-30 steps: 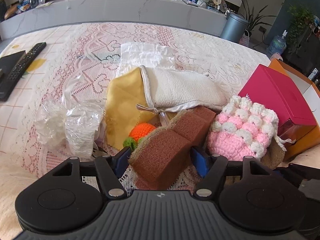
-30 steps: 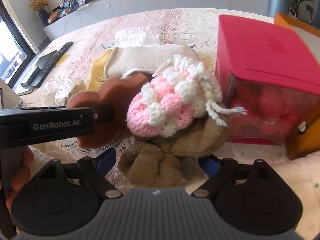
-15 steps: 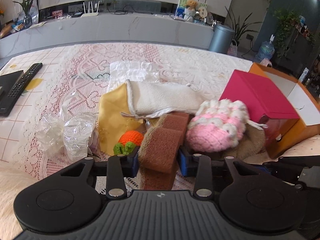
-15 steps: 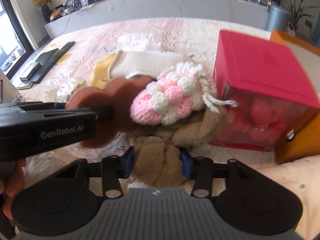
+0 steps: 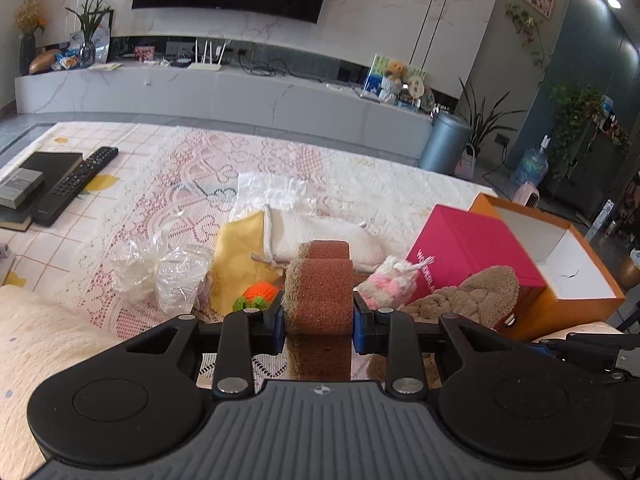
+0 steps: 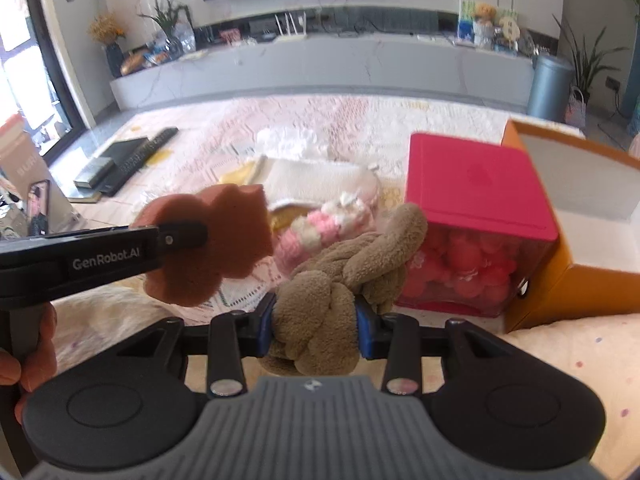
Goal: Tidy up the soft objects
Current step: 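Carry the sponge and towel over the orange box and lower them inside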
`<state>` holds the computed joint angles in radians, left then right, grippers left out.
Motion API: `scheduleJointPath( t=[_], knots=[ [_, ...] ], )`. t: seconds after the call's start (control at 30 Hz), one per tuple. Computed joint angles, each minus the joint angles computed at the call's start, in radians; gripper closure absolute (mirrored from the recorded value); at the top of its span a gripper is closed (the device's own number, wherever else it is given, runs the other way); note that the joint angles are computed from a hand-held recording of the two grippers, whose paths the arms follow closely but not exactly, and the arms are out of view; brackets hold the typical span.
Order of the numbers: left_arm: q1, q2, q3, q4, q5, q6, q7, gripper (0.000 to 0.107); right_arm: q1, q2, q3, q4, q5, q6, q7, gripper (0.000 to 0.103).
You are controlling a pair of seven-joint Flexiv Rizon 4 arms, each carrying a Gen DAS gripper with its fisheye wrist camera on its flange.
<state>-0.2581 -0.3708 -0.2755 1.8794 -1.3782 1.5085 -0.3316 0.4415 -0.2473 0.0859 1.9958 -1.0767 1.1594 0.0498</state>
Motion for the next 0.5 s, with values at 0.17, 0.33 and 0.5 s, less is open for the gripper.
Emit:
scheduleJointPath(
  t=[0.17,0.33,0.5],
  knots=[
    [-0.046,0.046,0.000,-0.010,-0.200,0.020,0.153,0.073,-0.019,0.069,-0.005,0.047,-0.158,0.019,0.121,0.064],
    [-0.118,0.077,0.044,-0.030,-0.259,-0.001,0.212,0.073,-0.077,0.145,0.023,0.090,-0.257,0.016,0.181,0.064],
    [-0.143,0.089,0.069,-0.047,-0.118,-0.104,0.093,0.073,-0.168,0.252,0.044,0.159,-0.246,0.044,0.129,0.064]
  ],
)
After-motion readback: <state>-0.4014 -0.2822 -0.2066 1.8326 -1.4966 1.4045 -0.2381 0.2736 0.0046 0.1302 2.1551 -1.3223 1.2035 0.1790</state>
